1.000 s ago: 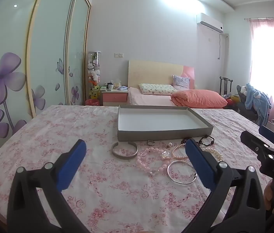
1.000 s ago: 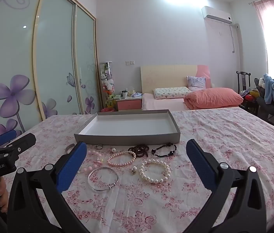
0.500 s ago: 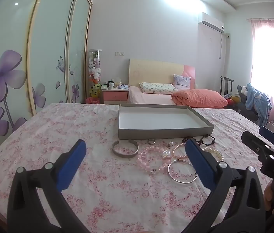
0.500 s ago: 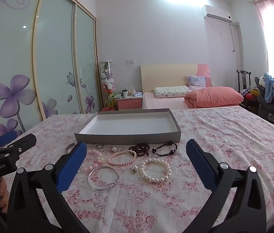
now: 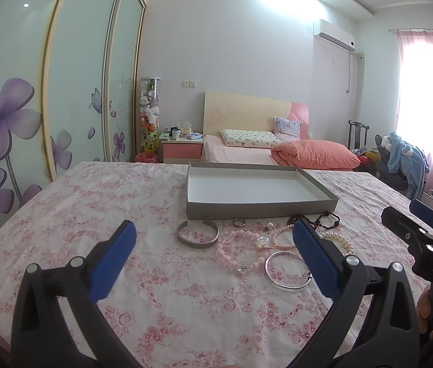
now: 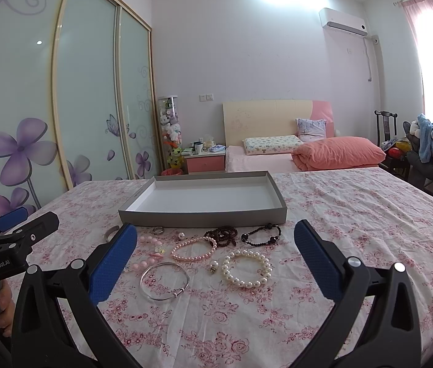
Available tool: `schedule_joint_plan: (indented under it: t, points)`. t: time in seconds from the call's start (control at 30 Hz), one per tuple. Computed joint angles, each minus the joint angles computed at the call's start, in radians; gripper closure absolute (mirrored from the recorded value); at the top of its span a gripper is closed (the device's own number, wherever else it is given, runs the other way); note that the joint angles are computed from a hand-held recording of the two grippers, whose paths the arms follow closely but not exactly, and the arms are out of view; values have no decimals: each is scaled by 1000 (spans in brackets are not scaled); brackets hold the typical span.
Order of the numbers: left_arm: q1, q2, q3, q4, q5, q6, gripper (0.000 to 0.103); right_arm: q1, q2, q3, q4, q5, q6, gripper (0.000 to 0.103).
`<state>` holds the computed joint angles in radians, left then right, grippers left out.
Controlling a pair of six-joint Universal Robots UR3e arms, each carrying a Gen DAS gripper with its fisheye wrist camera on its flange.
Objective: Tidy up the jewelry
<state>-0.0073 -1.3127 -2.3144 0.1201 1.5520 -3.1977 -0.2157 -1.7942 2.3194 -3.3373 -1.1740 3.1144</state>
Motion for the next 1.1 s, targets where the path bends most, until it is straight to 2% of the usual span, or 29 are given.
schedule_joint_plan:
  t: [0.5,1.03,1.1]
  points:
    - [4,1,-1,-4,-4,-1,4,-2,3,1,-3,2,0,2]
    - [19,-12,-28,32,-17,3,4,2,0,2,0,-1,3,2]
    - [28,-26,-50,67,-23,6,4,1,3,0,0,0,2,2]
